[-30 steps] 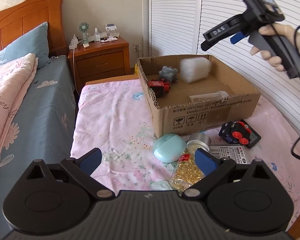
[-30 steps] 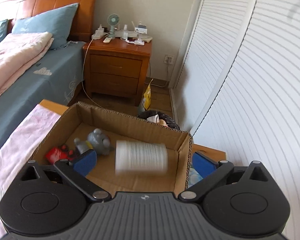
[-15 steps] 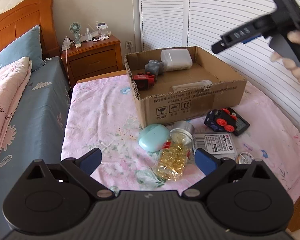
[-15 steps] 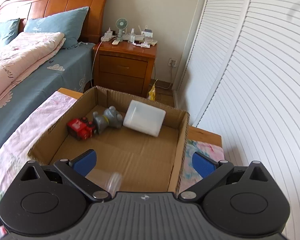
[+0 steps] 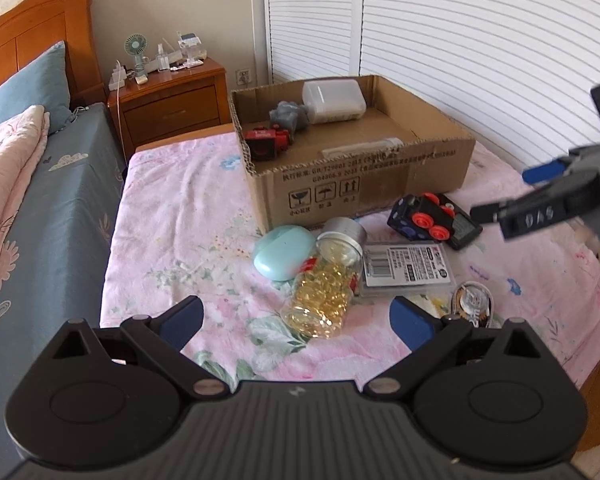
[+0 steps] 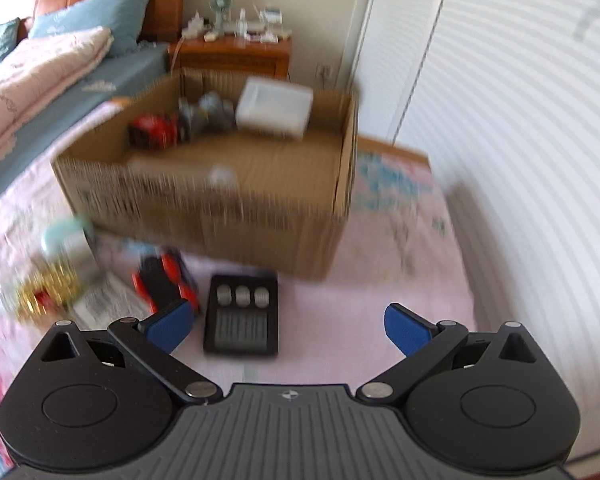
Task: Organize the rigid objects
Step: 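Grasp the black digital timer with the right tool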
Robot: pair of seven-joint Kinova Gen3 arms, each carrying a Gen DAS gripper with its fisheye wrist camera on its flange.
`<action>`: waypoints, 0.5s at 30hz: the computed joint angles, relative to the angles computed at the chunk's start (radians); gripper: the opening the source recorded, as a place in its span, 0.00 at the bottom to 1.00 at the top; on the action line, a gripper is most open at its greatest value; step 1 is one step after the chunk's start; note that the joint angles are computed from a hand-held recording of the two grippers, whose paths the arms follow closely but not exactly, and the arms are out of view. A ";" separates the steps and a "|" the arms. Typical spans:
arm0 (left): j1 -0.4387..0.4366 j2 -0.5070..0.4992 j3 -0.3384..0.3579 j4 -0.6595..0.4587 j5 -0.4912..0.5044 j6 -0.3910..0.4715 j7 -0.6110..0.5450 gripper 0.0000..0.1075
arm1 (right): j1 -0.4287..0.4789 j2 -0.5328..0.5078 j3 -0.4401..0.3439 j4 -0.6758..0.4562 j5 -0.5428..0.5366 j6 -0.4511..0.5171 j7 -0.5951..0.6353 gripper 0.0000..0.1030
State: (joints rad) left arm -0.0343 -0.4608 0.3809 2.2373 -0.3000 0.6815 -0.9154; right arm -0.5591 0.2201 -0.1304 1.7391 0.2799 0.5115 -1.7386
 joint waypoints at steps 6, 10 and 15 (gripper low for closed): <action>0.008 0.030 0.010 -0.004 0.003 0.007 0.002 0.92 | 0.041 0.034 -0.028 0.020 -0.077 -0.024 0.065 1.00; 0.016 0.053 0.017 -0.012 -0.012 0.016 0.015 0.92 | 0.031 0.049 -0.020 0.035 -0.093 -0.061 0.091 0.91; 0.032 0.081 0.008 -0.022 -0.028 0.021 0.033 0.92 | 0.091 0.059 -0.062 0.040 -0.194 -0.105 0.193 0.82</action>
State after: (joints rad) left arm -0.0019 -0.3795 0.3892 2.2157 -0.3277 0.7023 -0.8823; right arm -0.4677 0.2788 -0.1925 1.7789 0.0855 0.4063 -1.5455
